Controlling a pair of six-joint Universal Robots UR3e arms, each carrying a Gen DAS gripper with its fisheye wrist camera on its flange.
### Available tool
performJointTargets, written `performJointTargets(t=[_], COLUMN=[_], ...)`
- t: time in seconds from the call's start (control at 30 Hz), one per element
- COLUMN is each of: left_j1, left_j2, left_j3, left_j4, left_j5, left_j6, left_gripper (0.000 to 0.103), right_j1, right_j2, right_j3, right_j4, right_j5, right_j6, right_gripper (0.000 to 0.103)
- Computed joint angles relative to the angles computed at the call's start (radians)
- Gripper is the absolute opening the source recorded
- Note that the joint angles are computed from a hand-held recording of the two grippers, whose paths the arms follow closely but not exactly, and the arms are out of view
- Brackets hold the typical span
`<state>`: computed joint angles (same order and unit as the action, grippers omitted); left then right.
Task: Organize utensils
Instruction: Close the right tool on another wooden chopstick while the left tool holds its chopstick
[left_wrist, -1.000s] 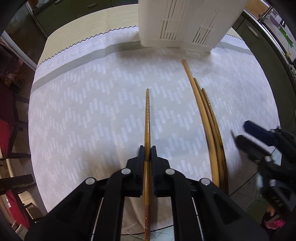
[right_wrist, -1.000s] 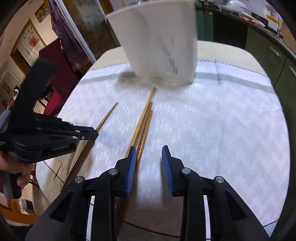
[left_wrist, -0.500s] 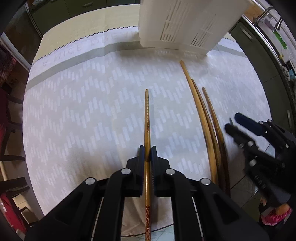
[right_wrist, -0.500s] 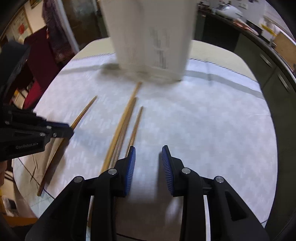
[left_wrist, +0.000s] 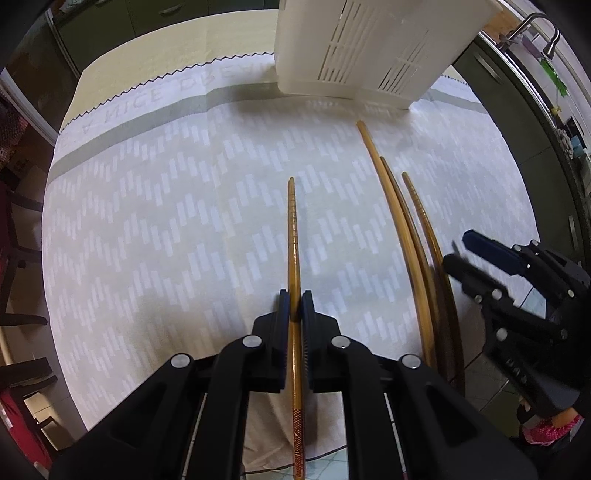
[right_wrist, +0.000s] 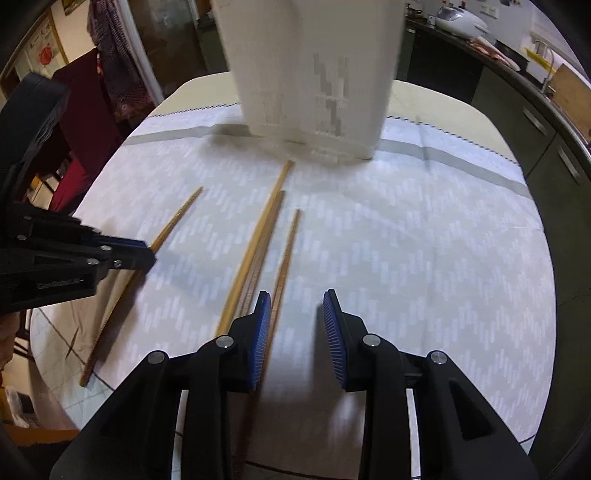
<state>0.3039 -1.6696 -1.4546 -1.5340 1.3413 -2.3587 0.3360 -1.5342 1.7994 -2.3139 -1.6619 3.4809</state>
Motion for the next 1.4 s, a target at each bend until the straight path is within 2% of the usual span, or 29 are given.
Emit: performJointTargets(t=[0.1, 0.2, 0.3, 0.53, 0.7, 0.77, 0.9, 1.13, 1.2, 1.4], left_j1=[-0.003, 0.003, 0.005, -0.016, -0.060, -0.077, -0.115, -0.184, -0.199, -0.244], left_j2=[0.000, 0.002, 0.002, -0.033, -0.084, -0.091, -0.118, -0.217, -0.240, -0.233], left_j3=[-0.002, -0.008, -0.008, 0.043, 0.122, 0.128, 0.156, 0.274, 0.303, 0.277], left_j4=[0.002, 0.000, -0.002, -0.035, -0.066, -0.058, -0.051, -0.063, -0.066, -0.021], left_j5=[-0.003, -0.013, -0.013, 0.009, 0.048, 0.058, 0.072, 0.094, 0.109, 0.156], left_j6=[-0.004, 0.002, 0.003, -0.037, -0.068, -0.078, -0.110, -0.166, -0.182, -0.159], left_gripper=[0.008, 0.008, 0.008, 0.008, 0.009, 0.011, 0.011, 0.011, 0.006, 0.006], right_j1=[0.024, 0.023, -0.008, -0.014, -0.048, -0.060, -0.097, -0.149, -0.166, -0.201], right_j2=[0.059, 0.042, 0.008, 0.104, 0.095, 0.101, 0.105, -0.045, -0.091, -0.194], right_j3=[-0.047, -0.034, -0.007, -0.146, -0.167, -0.186, -0.189, -0.087, -0.066, -0.035], right_j4=[0.022, 0.037, 0.037, 0.136, 0.195, 0.222, 0.225, 0.188, 0.193, 0.213], right_j5=[-0.017, -0.048, -0.027, 0.002, 0.040, 0.042, 0.089, 0.141, 0.152, 0.188], right_j6=[-0.004, 0.000, -0.002, -0.033, -0.057, -0.058, -0.068, -0.083, -0.092, -0.105], right_gripper=[0.030, 0.028, 0.028, 0.024, 0.018, 0.008, 0.007, 0.007, 0.007, 0.007])
